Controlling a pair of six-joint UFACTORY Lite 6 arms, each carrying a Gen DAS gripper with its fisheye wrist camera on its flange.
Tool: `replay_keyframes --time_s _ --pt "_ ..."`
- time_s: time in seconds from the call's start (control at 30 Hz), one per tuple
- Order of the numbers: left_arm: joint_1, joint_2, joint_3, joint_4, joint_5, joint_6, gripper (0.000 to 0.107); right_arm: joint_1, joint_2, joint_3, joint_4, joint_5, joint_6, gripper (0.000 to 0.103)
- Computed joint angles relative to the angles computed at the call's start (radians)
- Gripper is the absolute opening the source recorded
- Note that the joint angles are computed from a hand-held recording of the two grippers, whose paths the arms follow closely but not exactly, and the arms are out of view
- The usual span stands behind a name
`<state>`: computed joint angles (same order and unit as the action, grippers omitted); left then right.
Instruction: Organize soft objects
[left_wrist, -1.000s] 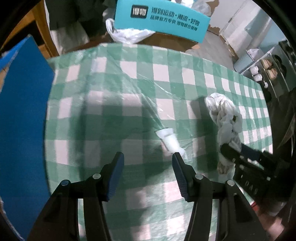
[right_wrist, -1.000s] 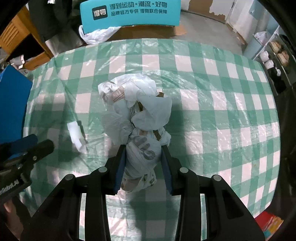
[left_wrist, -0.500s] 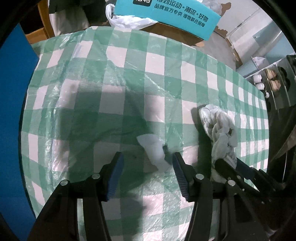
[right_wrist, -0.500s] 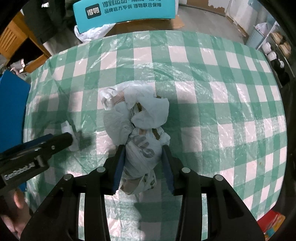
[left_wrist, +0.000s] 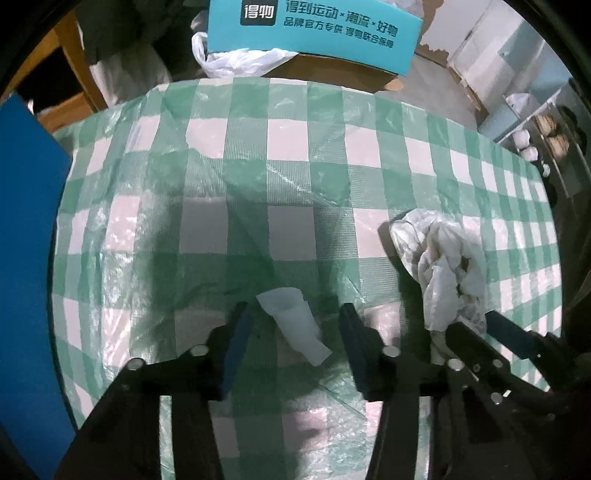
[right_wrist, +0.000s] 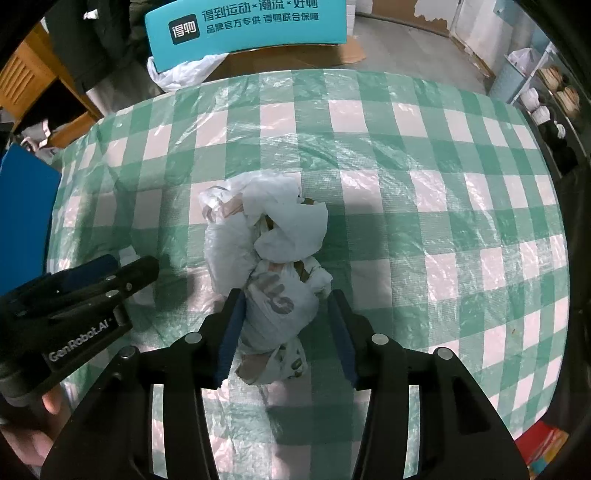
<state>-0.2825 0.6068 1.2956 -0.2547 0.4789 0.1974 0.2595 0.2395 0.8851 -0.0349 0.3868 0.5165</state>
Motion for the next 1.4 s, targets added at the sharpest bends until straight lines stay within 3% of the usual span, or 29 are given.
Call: replay_keyframes --time_s 0.1,0.2,0.3,0.57,0.73,0.87,1.4 --pt "0.017 0.003 0.006 -0.012 0.013 0.035 0.026 0.001 0.015 0.011 0.001 -0.004 0.001 0.047" --pt "0.043 0.029 0.039 -0.087 0.052 0.110 0.019 0.002 0.032 0.029 -0.003 -0.004 0.009 0.049" --pt "0.055 0.032 0.040 -0.120 0.054 0.148 0.018 0.007 0.055 0.048 -0.019 -0.011 0.026 0.056" --pt "0.065 -0.012 -0.008 -0.115 0.048 0.186 0.017 0.036 0.139 0.105 -0.120 -0.006 0.115 0.056" --pt "0.070 -0.038 -0.024 -0.115 0.056 0.199 0.017 0.038 0.155 0.110 -0.126 -0.010 0.109 0.045" --pt "0.073 -0.064 -0.039 -0.116 0.056 0.214 0.017 0.035 0.114 0.083 -0.149 -0.012 0.131 0.039" --pt "0.070 -0.351 -0.200 -0.051 -0.024 0.271 0.017 0.069 -0.136 0.050 -0.172 0.096 0.176 0.038"
